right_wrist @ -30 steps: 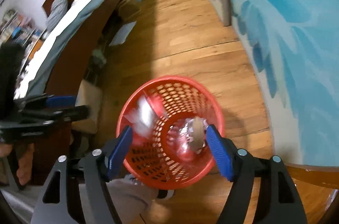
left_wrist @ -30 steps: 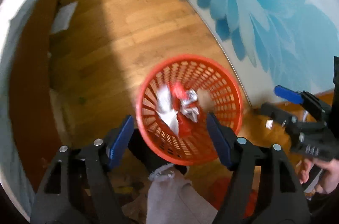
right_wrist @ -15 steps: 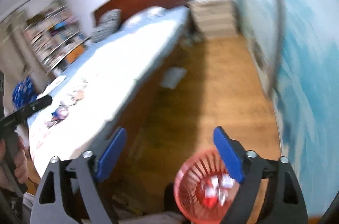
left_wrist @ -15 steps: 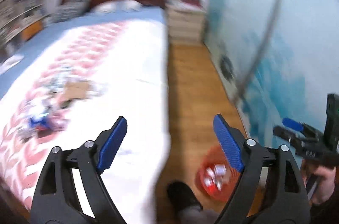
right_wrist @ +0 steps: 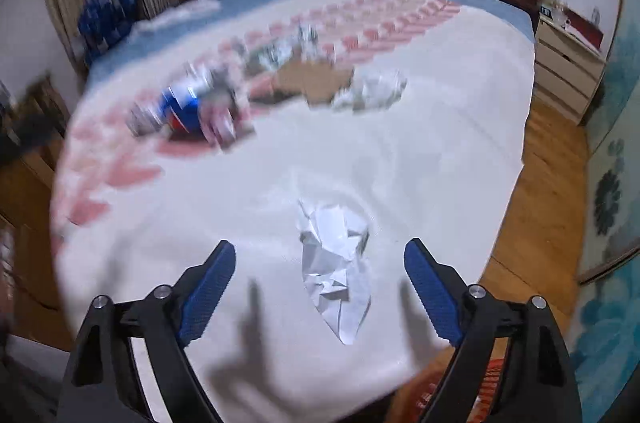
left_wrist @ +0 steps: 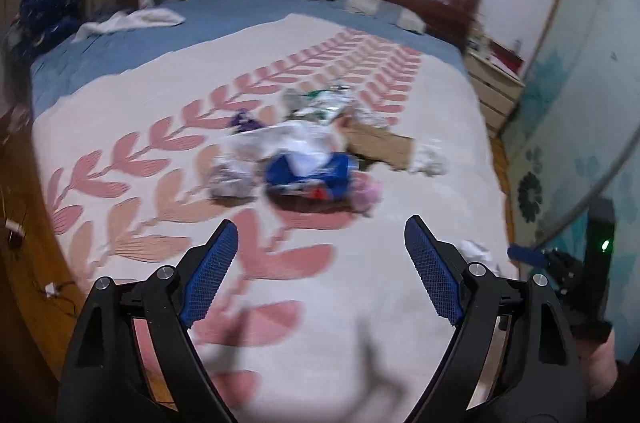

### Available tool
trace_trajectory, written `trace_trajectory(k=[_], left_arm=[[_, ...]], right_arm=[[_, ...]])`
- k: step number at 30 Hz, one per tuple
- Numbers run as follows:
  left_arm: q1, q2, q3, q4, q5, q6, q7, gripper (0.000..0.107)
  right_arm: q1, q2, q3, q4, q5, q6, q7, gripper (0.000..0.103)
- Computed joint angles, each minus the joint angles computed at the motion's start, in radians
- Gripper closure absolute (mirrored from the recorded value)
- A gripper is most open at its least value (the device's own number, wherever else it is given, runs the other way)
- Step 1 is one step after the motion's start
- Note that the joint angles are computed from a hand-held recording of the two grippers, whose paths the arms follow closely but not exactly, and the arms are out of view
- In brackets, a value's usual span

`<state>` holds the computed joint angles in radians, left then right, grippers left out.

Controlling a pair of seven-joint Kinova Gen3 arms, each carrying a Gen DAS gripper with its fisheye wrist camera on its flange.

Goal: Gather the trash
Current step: 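Grasp crumpled foil with the left tool while the right tool grasps white paper, then carry both items to the red basket and open both tools over it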

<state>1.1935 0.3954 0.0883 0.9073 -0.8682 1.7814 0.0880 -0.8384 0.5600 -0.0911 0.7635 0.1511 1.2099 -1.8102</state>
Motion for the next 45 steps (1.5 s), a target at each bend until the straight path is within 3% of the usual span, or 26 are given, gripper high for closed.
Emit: trace_trajectory(k=[3,6,7,13,18,21,24,25,26,27,29,32,35,37,41,45], left_arm=[[-0.017,-0.071,0.006,0.124,0.019,-0.023,0.080,0.023],[-0.069,-0.149,0.027,0.257,0.038,-0.079,0.159,0.023],[-0.096,-0.176,0.020,0.303,0.059,-0.112,0.177,0.023],[-0.250,-0.246,0.053,0.465,0.123,-0.322,0.228,0.023],[-0.277,-0.228,-0.003,0.487,0.171,-0.353,0.177,0.023],[-0.349,-0.276,-0.002,0.572,0.247,-0.459,0.233,0.023],[-0.386,-0.320,0.016,0.646,0.241,-0.549,0.269,0.023],[-0.397,-0.325,0.031,0.656,0.231,-0.555,0.288,0.027],[-0.410,-0.330,0.039,0.664,0.230,-0.566,0.293,0.049],[-0.424,-0.339,0.044,0.678,0.240,-0.589,0.293,0.063],[-0.449,-0.359,0.059,0.706,0.257,-0.634,0.322,0.076],[-0.455,-0.366,0.079,0.706,0.253,-0.623,0.355,0.078],[-0.505,-0.372,0.168,0.687,0.227,-0.570,0.412,0.079],[-0.486,-0.383,0.193,0.676,0.191,-0.530,0.471,0.079],[-0.312,-0.351,0.147,0.555,0.084,-0.372,0.514,0.079],[-0.130,-0.275,0.113,0.378,-0.078,-0.215,0.461,0.079]], right_arm=[[0.001,0.039,0.000,-0.035,-0.027,0.034,0.008,0.024],[0.053,0.012,-0.042,0.040,-0.094,-0.025,0.032,0.055],[0.052,0.012,-0.045,0.054,-0.104,-0.050,0.029,0.072],[0.071,-0.004,-0.068,0.086,-0.161,-0.099,0.045,0.079],[0.103,-0.037,-0.089,0.149,-0.212,-0.163,0.067,0.080],[0.106,-0.048,-0.092,0.167,-0.219,-0.169,0.080,0.081],[0.112,-0.065,-0.095,0.195,-0.225,-0.199,0.090,0.083],[0.113,-0.069,-0.095,0.200,-0.226,-0.207,0.092,0.084],[0.117,-0.076,-0.098,0.211,-0.229,-0.221,0.096,0.084],[0.118,-0.082,-0.100,0.220,-0.231,-0.233,0.099,0.085],[0.118,-0.089,-0.102,0.230,-0.230,-0.244,0.105,0.085],[0.112,-0.100,-0.098,0.243,-0.219,-0.250,0.106,0.085],[0.117,-0.118,-0.098,0.269,-0.218,-0.271,0.100,0.085],[0.123,-0.133,-0.098,0.290,-0.219,-0.286,0.093,0.085],[0.122,-0.174,-0.088,0.339,-0.197,-0.318,0.057,0.086],[0.138,-0.243,-0.083,0.390,-0.176,-0.357,0.004,0.086]])
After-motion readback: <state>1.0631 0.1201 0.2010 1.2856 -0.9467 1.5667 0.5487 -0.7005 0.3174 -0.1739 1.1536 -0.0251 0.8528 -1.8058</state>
